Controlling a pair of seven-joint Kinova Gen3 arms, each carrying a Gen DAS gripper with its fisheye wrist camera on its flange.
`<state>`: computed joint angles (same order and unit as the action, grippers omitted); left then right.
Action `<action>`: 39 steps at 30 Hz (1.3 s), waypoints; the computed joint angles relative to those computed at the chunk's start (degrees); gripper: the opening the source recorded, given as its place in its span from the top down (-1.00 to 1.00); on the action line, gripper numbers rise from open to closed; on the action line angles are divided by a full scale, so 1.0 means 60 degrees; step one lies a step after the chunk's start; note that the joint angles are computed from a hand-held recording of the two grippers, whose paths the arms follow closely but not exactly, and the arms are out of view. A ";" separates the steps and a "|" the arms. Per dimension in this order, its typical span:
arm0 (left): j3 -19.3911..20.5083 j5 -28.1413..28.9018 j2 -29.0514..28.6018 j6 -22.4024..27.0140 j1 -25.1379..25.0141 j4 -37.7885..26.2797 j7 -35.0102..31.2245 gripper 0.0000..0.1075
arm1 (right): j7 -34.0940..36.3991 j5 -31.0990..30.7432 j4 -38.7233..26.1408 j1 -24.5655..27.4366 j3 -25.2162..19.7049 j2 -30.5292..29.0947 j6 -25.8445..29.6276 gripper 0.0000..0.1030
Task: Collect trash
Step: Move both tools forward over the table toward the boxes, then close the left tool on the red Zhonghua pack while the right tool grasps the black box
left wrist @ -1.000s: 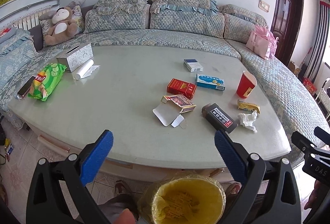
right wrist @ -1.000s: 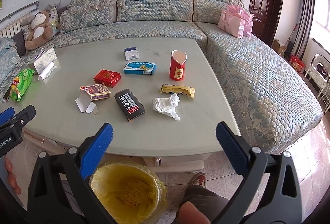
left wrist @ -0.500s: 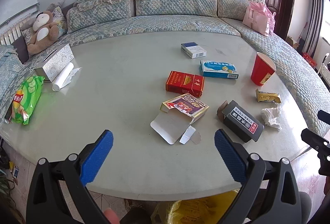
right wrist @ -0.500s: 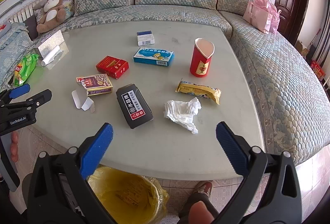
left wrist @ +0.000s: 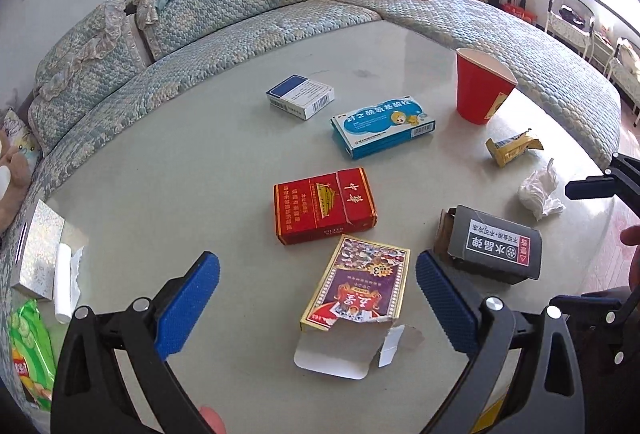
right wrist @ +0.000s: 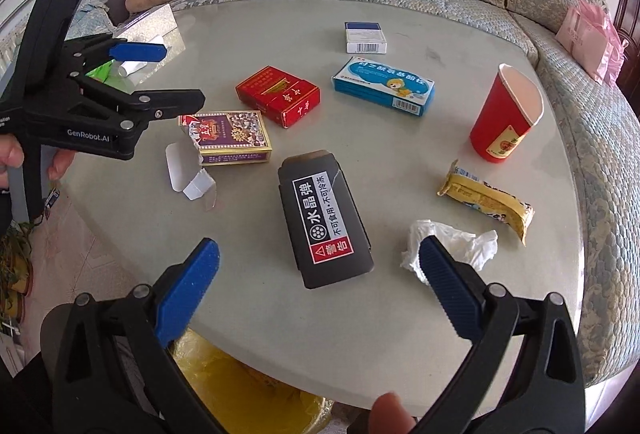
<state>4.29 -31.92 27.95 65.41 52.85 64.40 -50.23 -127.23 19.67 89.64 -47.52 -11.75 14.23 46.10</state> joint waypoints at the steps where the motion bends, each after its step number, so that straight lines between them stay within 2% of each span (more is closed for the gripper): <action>1: 0.0270 -0.0014 0.0093 0.0012 -0.0305 -0.0100 -0.0388 -0.79 | 0.0283 -0.0130 -0.0122 0.0105 -0.0052 0.0130 0.0043 -0.91; 3: 0.1045 -0.0037 0.0290 0.0092 -0.1059 -0.0364 -0.1165 -0.79 | 0.0717 -0.0337 -0.0340 0.0210 -0.0086 0.0364 0.0102 -0.91; 5: 0.1181 0.0256 0.0576 0.0435 -0.1339 -0.0840 -0.1942 -0.79 | 0.0846 -0.0351 -0.0489 0.0154 0.0004 0.0516 0.0162 -0.91; 7: 0.0609 0.0979 0.0762 0.0856 -0.1135 -0.1269 -0.2598 -0.79 | 0.1018 -0.0520 -0.0602 0.0202 0.0042 0.0601 0.0201 -0.90; 9: -0.0033 0.1741 0.0675 0.0868 -0.0807 -0.1218 -0.3115 -0.79 | 0.1380 -0.0887 -0.0740 0.0369 -0.0018 0.0667 0.0237 -0.91; 11: -0.0321 0.2204 0.0771 0.1053 -0.0659 -0.1433 -0.3840 -0.79 | 0.1785 -0.1214 -0.0985 0.0499 -0.0053 0.0816 0.0418 -0.91; 13: -0.0046 0.2085 0.0878 0.1126 -0.0756 -0.1640 -0.4617 -0.79 | 0.2235 -0.1380 -0.1245 0.0544 -0.0052 0.0995 0.0603 -0.91; 17: 0.1443 0.2054 0.1456 0.1904 -0.1894 -0.2766 -0.6170 -0.79 | 0.2872 -0.1805 -0.1764 0.0660 -0.0019 0.1300 0.1074 -0.91; 21: 0.1887 0.2150 0.2120 0.2758 -0.2338 -0.3904 -0.7723 -0.79 | 0.3330 -0.1932 -0.2245 0.0588 0.0091 0.1536 0.1528 -0.91; 23: 0.1476 0.2455 0.2361 0.3042 -0.2254 -0.4411 -0.8500 -0.79 | 0.3546 -0.2120 -0.2477 0.0656 0.0095 0.1645 0.1717 -0.91; 25: 0.0783 0.3229 0.2573 0.3364 -0.2152 -0.4953 -0.9248 -0.79 | 0.3775 -0.2396 -0.2653 0.0780 0.0071 0.1739 0.1809 -0.91; 27: 0.0391 0.3813 0.2826 0.3738 -0.2141 -0.5481 -0.9866 -0.79 | 0.3885 -0.2509 -0.2915 0.0772 0.0120 0.1916 0.2014 -0.91; 33: 0.0168 0.4474 0.3960 0.5311 -0.2264 -0.7566 -1.0852 -0.75 | 0.4172 -0.2761 -0.3569 0.0738 0.0240 0.2412 0.2419 -0.91; 38: -0.0055 0.4891 0.4910 0.6458 -0.2275 -0.9191 -1.1401 -0.48 | 0.4229 -0.3059 -0.3815 0.0826 0.0269 0.2677 0.2599 -0.91; 39: -0.0030 0.5036 0.5118 0.6741 -0.2329 -0.9586 -1.1453 -0.47 | 0.4232 -0.3050 -0.3841 0.0805 0.0291 0.2713 0.2617 -0.91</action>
<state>4.11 -1.70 58.66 105.85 38.87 6.88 -118.95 -101.84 1.37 66.60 -42.69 -10.00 30.51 61.81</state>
